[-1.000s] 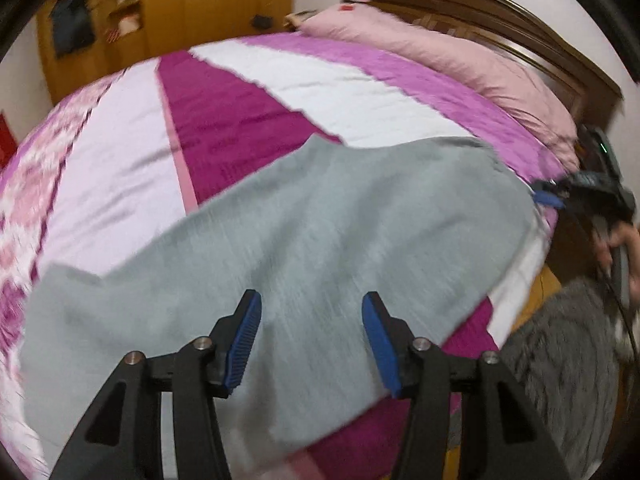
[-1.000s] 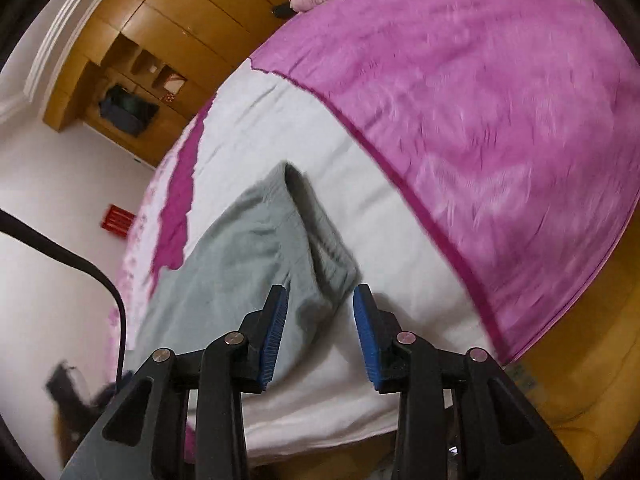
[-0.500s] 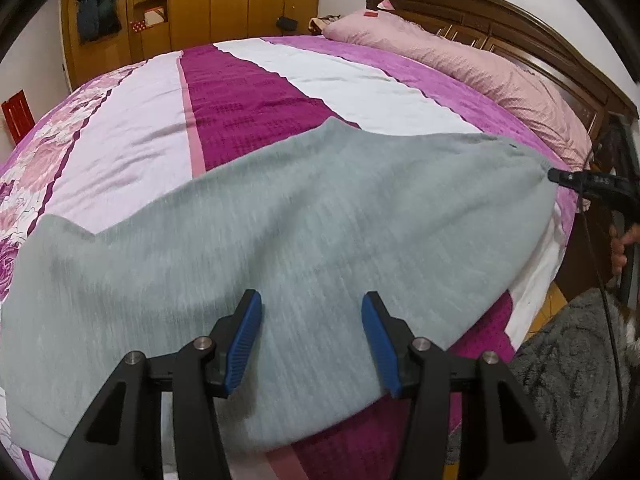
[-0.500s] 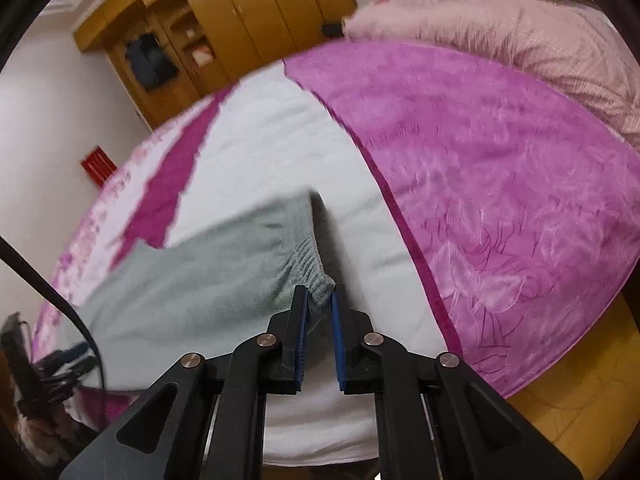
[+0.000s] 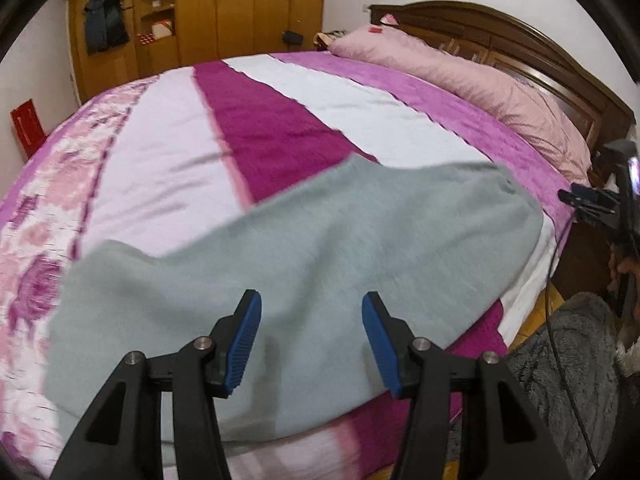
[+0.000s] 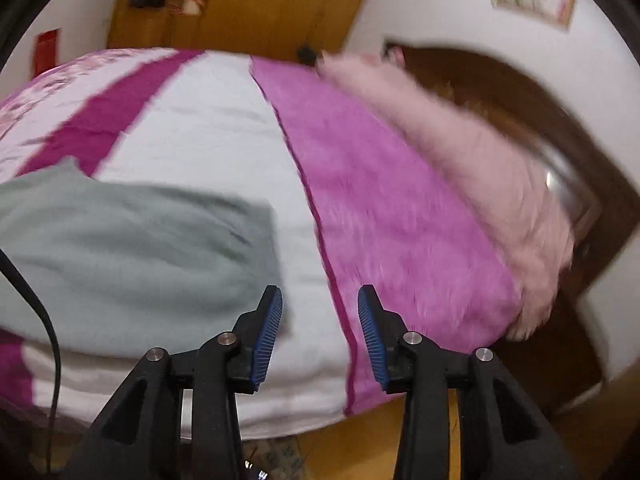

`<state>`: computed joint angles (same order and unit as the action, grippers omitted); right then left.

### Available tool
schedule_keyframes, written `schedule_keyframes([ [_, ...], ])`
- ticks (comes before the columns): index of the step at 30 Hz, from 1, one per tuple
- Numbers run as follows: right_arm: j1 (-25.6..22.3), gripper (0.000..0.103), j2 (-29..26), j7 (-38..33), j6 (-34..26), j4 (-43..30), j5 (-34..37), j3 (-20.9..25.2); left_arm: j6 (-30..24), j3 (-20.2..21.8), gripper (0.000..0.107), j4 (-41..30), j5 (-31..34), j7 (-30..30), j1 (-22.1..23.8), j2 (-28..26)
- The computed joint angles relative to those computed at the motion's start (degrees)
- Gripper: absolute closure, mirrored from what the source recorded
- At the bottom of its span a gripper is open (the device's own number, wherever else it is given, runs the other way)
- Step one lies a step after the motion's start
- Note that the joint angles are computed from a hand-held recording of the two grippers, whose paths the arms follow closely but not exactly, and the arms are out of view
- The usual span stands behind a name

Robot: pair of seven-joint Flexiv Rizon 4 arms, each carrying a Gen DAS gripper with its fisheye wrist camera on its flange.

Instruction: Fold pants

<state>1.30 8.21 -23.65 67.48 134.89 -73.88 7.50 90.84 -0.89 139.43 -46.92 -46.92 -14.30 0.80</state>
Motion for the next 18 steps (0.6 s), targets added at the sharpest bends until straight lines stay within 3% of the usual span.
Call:
schedule_keyframes([
  [3, 2.7, 0.061, 0.2, -2.0, 5.2, -2.0, -0.2, 1.6, -5.9, 3.1, 0.049, 0.1, 15.5, -9.8, 6.6, 3.9],
  [6, 7.4, 0.061, -3.6, -8.1, 15.1, -5.5, 2.9, 3.6, -10.8, 5.0, 0.046, 0.0, 29.7, -18.7, 14.0, 7.5],
  [8, 10.5, 0.061, -7.2, -10.6, 20.0, -8.0, 2.8, 4.6, -12.6, 6.6, 0.045, 0.4, 34.5, -22.0, 17.5, 9.2],
  [11, 16.5, 0.061, -14.3, -6.2, 24.5, -14.5, -9.4, 3.9, -13.8, 10.1, 0.044, 2.5, 32.9, -22.8, 19.4, 10.6],
  [14, 23.2, 0.061, -21.9, -5.7, 26.5, -21.3, -15.6, 3.3, -14.8, 13.0, 0.044, 4.6, 28.7, -20.8, 20.3, 11.3],
  [18, 31.1, 0.061, -29.6, -12.7, 24.8, -27.4, -17.1, 3.2, -17.4, 15.4, 0.044, 6.9, 27.6, -20.2, 24.4, 13.4],
])
